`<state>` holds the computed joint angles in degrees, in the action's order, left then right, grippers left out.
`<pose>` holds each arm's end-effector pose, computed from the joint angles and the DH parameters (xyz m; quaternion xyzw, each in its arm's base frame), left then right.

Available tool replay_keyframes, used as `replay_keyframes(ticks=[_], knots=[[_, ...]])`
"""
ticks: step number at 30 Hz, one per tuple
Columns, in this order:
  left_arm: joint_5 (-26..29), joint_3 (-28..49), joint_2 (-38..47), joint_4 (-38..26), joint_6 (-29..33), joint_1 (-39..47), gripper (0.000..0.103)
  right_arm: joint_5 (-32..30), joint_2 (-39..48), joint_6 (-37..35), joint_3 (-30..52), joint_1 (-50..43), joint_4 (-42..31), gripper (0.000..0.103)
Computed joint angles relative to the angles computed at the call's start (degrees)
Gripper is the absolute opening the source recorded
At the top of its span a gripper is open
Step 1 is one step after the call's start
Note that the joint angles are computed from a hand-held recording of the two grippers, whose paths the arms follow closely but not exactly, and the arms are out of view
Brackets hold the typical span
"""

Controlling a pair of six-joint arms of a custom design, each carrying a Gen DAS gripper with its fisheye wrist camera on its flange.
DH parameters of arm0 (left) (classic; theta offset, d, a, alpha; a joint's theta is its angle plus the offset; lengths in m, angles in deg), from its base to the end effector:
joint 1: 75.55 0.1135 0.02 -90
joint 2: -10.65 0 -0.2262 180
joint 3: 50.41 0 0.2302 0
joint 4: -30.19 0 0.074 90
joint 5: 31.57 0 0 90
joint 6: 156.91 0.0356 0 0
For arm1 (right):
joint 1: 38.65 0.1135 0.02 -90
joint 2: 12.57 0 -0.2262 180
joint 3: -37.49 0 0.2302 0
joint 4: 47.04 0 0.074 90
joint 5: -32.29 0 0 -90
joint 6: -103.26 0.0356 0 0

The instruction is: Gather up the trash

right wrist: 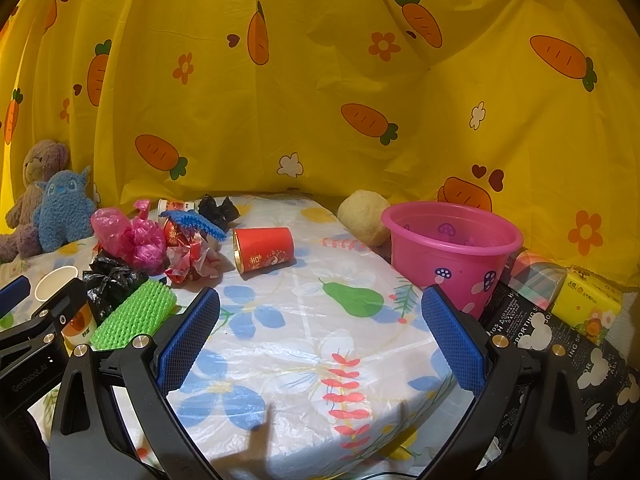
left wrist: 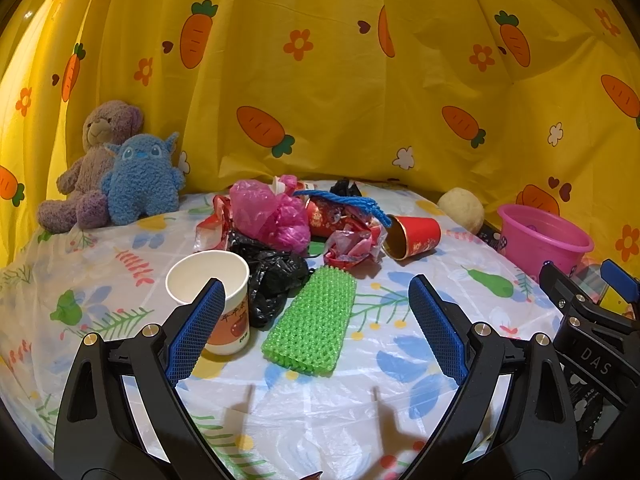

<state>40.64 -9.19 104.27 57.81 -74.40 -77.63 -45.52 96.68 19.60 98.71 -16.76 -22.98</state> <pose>0.2729 0.0010 0.1116 -0.1225 0.8274 0.0854 0.5414 0.3257 0.1227 0.1117 -0.0555 0.8339 0.0458 0.5471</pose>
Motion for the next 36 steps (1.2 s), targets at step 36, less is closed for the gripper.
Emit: replay_keyframes(ticks=[36], knots=[[14.9, 10.8, 14.0, -3.8, -0.6, 18.9, 0.085, -7.2, 10.6, -1.0, 12.1, 6.1, -4.0, 0.098]])
